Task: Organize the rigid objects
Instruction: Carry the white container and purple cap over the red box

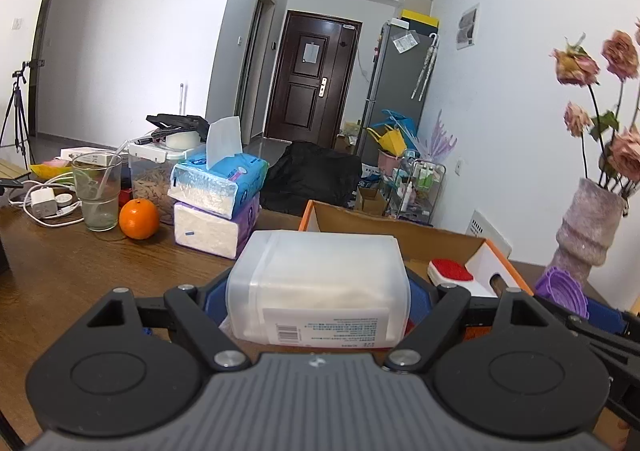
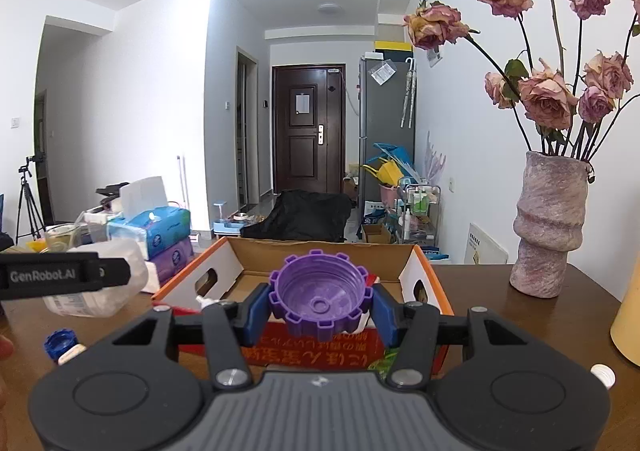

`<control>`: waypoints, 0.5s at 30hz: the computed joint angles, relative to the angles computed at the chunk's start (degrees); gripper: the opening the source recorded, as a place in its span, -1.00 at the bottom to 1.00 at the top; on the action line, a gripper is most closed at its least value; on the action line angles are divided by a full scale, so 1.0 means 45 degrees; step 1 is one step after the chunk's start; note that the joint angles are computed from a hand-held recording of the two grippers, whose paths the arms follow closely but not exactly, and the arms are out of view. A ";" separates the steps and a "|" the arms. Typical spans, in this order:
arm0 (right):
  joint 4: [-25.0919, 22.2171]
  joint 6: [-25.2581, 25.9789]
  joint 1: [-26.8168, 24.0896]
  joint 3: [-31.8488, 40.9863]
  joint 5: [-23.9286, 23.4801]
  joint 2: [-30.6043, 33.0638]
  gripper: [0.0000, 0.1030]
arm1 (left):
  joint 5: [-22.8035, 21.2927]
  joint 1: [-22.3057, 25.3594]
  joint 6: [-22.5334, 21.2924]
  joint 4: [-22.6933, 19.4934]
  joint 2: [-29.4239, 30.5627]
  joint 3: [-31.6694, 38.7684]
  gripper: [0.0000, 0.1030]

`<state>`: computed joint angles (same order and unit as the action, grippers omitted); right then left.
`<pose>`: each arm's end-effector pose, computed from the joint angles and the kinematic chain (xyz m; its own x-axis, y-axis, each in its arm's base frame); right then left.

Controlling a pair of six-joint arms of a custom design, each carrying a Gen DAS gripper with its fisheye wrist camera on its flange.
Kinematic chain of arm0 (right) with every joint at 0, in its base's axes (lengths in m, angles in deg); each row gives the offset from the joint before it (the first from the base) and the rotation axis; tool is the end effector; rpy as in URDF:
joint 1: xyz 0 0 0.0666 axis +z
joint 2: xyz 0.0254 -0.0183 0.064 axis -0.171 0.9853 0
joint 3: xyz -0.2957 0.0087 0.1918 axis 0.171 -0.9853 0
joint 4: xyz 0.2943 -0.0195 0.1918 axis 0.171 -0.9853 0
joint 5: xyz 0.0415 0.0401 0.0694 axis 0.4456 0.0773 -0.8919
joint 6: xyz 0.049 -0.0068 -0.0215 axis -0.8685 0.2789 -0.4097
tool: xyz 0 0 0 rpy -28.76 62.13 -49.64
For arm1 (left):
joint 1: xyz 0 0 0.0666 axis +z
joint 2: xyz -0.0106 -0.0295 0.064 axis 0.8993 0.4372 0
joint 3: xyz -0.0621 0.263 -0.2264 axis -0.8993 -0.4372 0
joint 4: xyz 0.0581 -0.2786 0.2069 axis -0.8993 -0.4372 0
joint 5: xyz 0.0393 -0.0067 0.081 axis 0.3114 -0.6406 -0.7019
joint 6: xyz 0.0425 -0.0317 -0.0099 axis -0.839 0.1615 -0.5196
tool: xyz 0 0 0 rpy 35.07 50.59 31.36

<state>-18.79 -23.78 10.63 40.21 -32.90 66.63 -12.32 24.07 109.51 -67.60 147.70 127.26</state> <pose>0.4937 0.1892 0.4825 -0.2728 -0.1500 -0.9503 -0.4810 0.8767 -0.0003 0.4199 -0.3146 0.4965 -0.2610 -0.3434 -0.9022 -0.4593 0.8662 -0.1969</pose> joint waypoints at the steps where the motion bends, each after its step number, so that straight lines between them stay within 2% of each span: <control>1: -0.0050 -0.0031 -0.0014 0.0210 -0.0017 0.0167 0.02 | 0.0051 0.0094 -0.0073 0.0084 0.0066 0.0100 0.61; 5: -0.0193 -0.0070 -0.0001 0.1000 -0.0015 0.0828 0.02 | 0.0247 0.0451 -0.0443 0.0477 0.0311 0.0389 0.61; 15: -0.0935 -0.0264 -0.0012 0.3225 -0.0004 0.2507 0.02 | 0.0926 0.1215 -0.0941 0.0608 0.1261 0.1509 0.61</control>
